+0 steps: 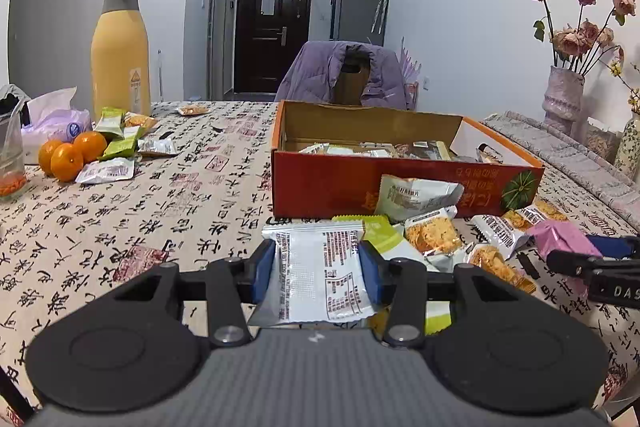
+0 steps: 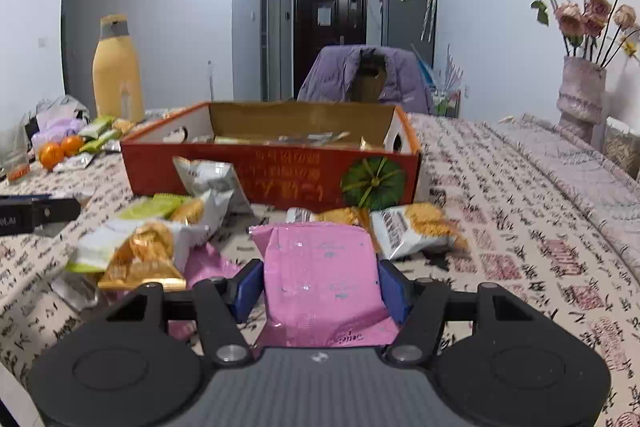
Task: Organize snacks
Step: 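Carry the white sachet and pink bag over the box and open both tools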
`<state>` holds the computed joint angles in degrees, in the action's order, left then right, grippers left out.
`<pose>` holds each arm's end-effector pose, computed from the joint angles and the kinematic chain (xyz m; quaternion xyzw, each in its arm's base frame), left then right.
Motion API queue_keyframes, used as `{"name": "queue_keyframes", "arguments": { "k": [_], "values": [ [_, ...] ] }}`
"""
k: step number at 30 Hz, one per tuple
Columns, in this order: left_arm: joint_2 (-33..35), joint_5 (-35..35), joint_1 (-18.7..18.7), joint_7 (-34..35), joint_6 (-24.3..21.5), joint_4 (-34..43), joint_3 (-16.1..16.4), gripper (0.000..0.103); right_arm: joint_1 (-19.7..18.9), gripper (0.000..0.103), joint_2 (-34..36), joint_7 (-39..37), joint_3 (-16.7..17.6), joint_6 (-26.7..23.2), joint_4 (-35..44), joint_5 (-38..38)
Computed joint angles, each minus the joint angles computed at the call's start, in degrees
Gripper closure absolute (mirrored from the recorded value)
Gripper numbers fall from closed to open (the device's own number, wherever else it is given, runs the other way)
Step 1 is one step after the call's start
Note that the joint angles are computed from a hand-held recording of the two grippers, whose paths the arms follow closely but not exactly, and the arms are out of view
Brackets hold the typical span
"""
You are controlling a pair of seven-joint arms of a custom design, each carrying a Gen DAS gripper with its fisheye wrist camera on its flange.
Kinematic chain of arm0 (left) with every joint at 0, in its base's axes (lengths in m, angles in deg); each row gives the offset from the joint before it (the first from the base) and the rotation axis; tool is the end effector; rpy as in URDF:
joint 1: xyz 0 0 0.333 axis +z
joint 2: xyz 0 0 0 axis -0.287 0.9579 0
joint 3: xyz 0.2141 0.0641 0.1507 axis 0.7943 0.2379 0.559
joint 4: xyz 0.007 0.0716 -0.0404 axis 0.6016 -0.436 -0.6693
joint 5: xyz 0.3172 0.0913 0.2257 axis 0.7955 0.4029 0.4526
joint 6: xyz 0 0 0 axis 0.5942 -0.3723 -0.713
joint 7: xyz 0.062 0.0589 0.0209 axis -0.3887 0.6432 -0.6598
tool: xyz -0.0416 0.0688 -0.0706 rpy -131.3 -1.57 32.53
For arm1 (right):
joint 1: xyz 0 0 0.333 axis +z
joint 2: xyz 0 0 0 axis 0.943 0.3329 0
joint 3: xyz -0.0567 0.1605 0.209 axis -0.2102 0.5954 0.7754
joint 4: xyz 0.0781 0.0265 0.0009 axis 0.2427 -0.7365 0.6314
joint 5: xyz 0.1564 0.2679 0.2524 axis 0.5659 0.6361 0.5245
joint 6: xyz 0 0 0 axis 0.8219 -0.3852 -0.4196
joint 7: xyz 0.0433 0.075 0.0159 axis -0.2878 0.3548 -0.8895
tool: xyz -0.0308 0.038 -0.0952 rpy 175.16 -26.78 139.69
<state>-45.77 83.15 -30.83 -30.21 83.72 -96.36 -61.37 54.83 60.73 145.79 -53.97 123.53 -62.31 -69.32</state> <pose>0.5785 -0.2597 0.4132 -0.6584 0.5369 -0.3604 0.3852 0.6339 0.1668 0.4056 -0.7116 0.4813 -0.2814 0.4276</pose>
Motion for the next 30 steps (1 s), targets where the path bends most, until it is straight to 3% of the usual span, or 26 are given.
{"name": "queue_keyframes", "arguments": {
  "k": [5,15,21,30],
  "values": [
    [0.27,0.79,-0.1,0.21,-0.09,1.31,0.09,0.058,-0.29,0.042,0.48,0.87,0.35,1.09,1.08,-1.4],
    [3.88,2.84,-1.03,2.59,-0.17,8.45,0.96,0.058,5.48,0.042,4.7,1.77,-4.16,0.71,9.21,-3.44],
    [8.09,1.45,-1.99,6.16,0.24,14.98,2.52,0.058,11.1,0.042,9.14,-1.06,-8.4,-1.39,17.86,-1.15],
    [17.82,-5.97,-4.0,15.62,2.26,29.53,6.48,0.058,23.5,0.042,19.28,-3.47,-20.15,-8.18,38.23,3.85]
  ]
}}
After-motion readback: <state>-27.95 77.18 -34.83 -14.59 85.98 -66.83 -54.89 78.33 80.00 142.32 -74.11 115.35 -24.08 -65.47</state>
